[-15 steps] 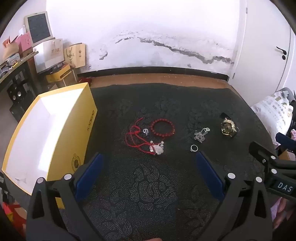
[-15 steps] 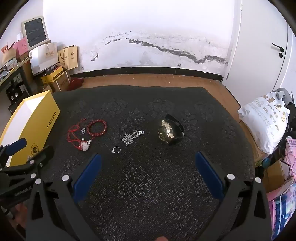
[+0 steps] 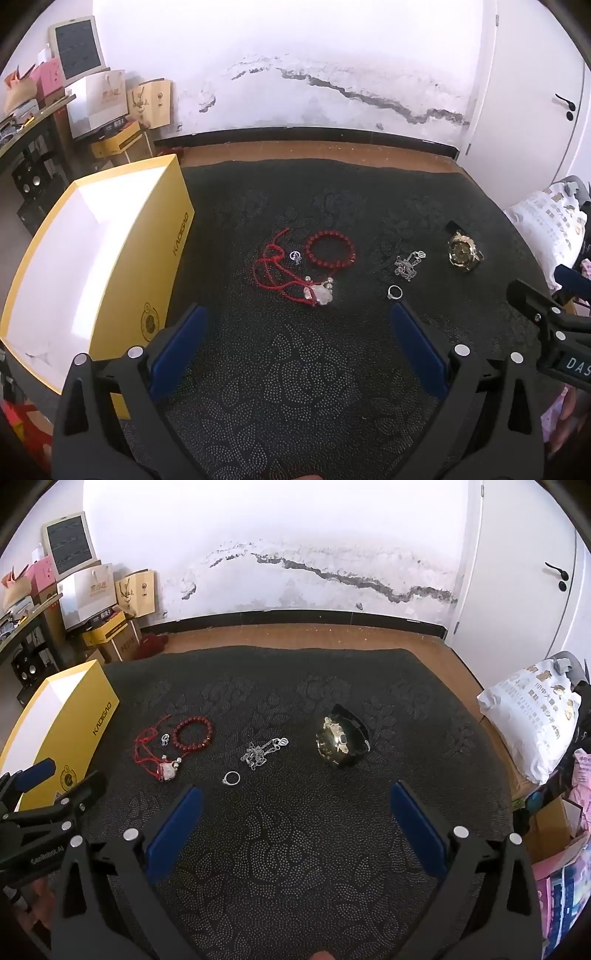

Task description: Organize jewelry

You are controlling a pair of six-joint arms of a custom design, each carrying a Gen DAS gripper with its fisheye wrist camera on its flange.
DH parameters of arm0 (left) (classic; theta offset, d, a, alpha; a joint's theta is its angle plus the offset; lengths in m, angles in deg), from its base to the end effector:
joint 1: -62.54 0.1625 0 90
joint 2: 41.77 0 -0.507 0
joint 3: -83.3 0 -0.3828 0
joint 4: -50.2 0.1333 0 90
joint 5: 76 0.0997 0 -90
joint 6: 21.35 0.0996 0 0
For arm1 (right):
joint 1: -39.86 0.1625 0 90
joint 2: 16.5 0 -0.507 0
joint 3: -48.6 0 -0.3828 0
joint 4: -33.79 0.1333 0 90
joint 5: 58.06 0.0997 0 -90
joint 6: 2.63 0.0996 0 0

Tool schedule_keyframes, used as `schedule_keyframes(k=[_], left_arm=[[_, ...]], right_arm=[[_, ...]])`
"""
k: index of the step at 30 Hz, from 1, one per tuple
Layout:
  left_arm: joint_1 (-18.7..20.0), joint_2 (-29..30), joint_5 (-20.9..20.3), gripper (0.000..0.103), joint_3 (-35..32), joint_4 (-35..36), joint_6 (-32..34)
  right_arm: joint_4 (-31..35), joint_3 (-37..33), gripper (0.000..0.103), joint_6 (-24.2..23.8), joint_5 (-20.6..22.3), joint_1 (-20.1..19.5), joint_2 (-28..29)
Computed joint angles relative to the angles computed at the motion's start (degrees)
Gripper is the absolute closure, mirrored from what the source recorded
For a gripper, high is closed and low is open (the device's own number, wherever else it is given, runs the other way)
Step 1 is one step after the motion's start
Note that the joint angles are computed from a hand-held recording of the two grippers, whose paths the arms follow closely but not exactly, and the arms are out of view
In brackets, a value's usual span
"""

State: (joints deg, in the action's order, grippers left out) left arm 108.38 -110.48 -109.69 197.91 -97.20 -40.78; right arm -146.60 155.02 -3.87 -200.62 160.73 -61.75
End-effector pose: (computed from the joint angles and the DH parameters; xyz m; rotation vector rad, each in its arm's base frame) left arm -0.2345 -0.5518 0.3257 0.3665 2.2431 -0.8342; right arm 0.3842 -0.5370 0.1830 0.3425 -2.2330 0.8475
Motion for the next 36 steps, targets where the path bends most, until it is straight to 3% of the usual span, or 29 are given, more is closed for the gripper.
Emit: schedule_keyframes(k=[36], left_arm=[[0.41, 0.14, -0.73, 0.006, -0.51, 0.45, 0.26]], right_arm=[[-1.22, 0.41, 0.005, -0.73, 1.12, -0.40, 0.06]])
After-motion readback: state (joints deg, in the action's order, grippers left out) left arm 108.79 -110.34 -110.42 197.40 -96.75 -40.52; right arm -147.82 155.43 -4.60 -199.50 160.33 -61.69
